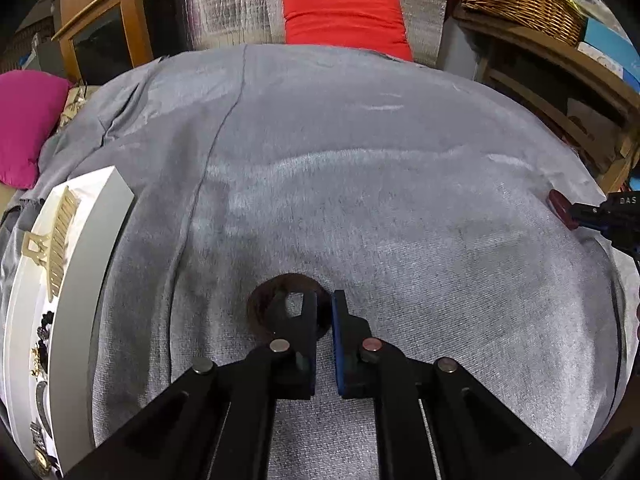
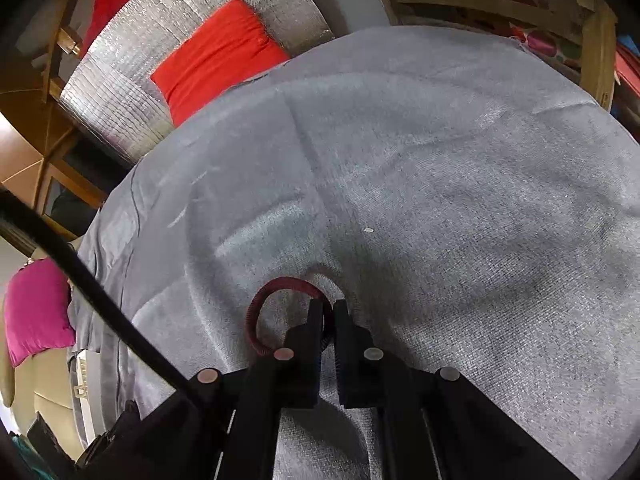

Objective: Organize jewelry
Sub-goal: 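Hold the red hair tie in the right tool while the left tool pinches the dark ring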

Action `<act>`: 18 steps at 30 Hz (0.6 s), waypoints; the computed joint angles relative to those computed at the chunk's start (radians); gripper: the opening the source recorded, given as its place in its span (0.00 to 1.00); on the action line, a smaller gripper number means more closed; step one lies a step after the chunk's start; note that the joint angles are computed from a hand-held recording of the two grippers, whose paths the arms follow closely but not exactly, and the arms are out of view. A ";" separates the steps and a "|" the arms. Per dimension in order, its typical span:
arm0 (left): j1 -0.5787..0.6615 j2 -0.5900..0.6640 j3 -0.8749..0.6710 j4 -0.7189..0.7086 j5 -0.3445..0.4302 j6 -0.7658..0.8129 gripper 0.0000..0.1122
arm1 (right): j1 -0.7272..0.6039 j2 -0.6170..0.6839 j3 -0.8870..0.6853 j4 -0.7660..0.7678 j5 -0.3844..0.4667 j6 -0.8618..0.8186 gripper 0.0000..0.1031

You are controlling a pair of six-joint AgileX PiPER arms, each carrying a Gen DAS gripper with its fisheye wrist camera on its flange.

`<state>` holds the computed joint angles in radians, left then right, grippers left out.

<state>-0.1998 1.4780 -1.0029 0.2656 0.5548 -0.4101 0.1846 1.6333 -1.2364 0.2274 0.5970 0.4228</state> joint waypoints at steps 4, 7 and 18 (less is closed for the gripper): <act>0.007 0.007 -0.006 -0.018 0.011 0.003 0.06 | -0.003 -0.005 0.004 -0.005 0.013 -0.001 0.06; -0.009 0.003 -0.001 0.025 0.013 -0.036 0.06 | -0.008 -0.013 0.013 0.007 0.018 -0.010 0.06; -0.047 -0.023 0.014 0.110 0.012 -0.103 0.06 | 0.008 -0.031 0.023 -0.018 0.033 0.002 0.06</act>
